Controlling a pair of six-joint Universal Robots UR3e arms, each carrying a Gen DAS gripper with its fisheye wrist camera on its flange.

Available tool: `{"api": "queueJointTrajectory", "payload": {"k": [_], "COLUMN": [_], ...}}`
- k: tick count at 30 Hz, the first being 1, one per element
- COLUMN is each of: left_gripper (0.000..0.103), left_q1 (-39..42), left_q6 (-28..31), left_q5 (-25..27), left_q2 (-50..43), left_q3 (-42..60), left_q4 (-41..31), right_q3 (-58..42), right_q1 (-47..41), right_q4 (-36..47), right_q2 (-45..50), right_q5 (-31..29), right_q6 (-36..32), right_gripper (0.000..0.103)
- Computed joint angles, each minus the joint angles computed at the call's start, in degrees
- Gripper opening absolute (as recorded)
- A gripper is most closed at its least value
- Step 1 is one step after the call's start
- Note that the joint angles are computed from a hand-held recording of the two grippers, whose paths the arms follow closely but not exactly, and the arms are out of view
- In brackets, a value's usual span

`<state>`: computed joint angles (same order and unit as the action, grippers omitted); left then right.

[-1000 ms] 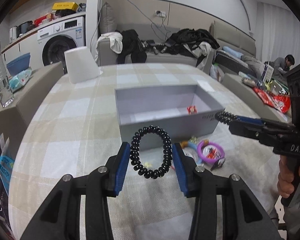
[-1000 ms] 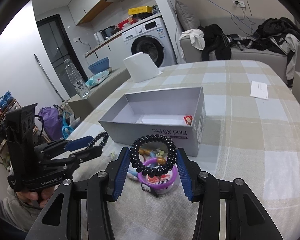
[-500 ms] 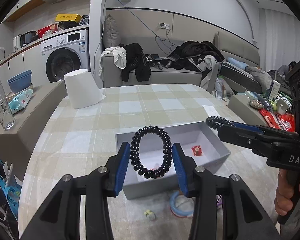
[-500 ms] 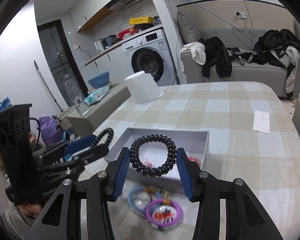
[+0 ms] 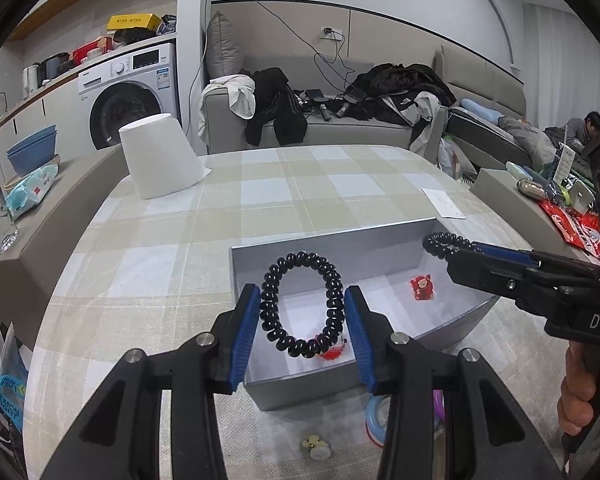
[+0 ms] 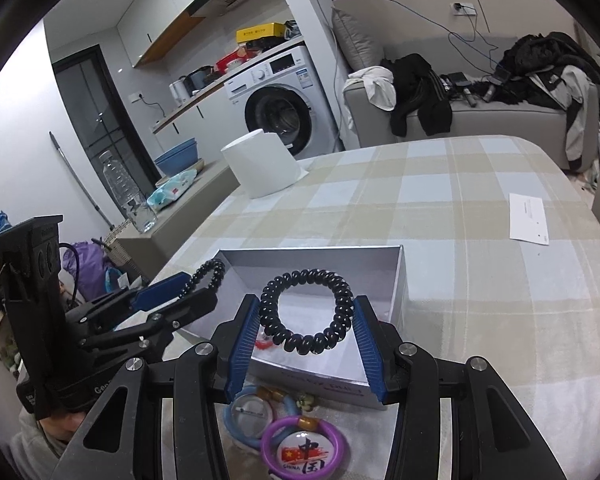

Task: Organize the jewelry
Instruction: 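Lower both black bracelets into the grey box and open both tools, then move the right tool toward the purple bangle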

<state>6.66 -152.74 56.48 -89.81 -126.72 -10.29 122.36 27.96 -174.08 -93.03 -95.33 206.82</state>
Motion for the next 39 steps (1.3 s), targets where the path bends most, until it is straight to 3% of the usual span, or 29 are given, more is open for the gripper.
{"api": "queueJointTrajectory", "payload": {"k": [5, 8, 10, 11, 13, 14, 15, 16, 19, 22, 29, 31, 33, 35, 39], "left_gripper": [0.039, 0.044, 0.055, 0.059, 0.085, 0.092, 0.101, 0.102, 0.102, 0.102, 0.102, 0.102, 0.102, 0.102, 0.102], "left_q1": [-0.86, -0.28, 0.70, 1.69, 3.57, 4.49, 5.71, 7.36, 12.24, 14.79, 9.20, 9.16, 10.47, 11.07, 11.73], "left_q6": [-0.20, -0.14, 1.02, 1.76, 3.18, 3.77, 4.49, 5.31, 8.37, 10.75, 7.77, 8.23, 8.92, 9.42, 10.12], "left_q5": [0.96, -0.18, -1.49, -2.84, -5.38, -6.24, -7.21, -8.35, -11.44, -11.35, -3.80, -3.59, -4.82, -5.23, -5.72], "left_q2": [-0.56, -0.34, 1.18, 2.45, 5.29, 6.99, 8.99, 11.35, 17.72, 20.80, 15.45, 15.52, 16.35, 16.22, 15.92], "left_q3": [0.43, 1.94, 3.15, 2.86, 1.92, 1.11, -0.22, -2.13, -6.97, -10.32, -13.58, -13.30, -14.07, -13.87, -13.83], "left_q4": [-0.12, -4.48, -9.77, -11.32, -14.38, -15.46, -16.04, -16.25, -19.92, -23.08, -12.68, -13.03, -13.02, -14.06, -15.15], "right_q3": [-1.69, -2.21, -2.05, -2.02, -1.94, -1.91, -1.88, -1.57, 1.47, 5.33, 6.07, 5.05, 3.99, 3.93, 3.91], "right_q1": [1.47, 1.83, 2.41, 2.63, 3.57, 4.06, 4.36, 5.10, 7.17, 8.66, 10.07, 10.06, 10.58, 10.69, 10.14], "right_q4": [0.52, 1.23, 0.91, 0.88, 1.50, 2.29, 2.98, 4.06, 6.35, 6.25, 9.30, 9.44, 10.74, 11.26, 12.40], "right_q2": [1.92, 2.14, 1.33, 0.82, -0.77, -1.63, -2.22, -3.15, -6.31, -8.07, -5.68, -4.14, -2.79, -2.23, -1.99], "right_q5": [-1.95, -2.77, -3.59, -3.82, -5.49, -6.40, -7.08, -8.42, -10.69, -11.18, -8.45, -6.59, -6.13, -5.91, -4.51], "right_q6": [-0.08, -0.30, -0.37, -0.61, -0.56, -0.46, -0.38, -0.03, 1.04, 2.98, 3.74, 3.06, 2.68, 2.89, 2.45], "right_gripper": [0.049, 0.056, 0.062, 0.070, 0.087, 0.097, 0.100, 0.103, 0.103, 0.103, 0.103, 0.103, 0.100, 0.088, 0.084]}}
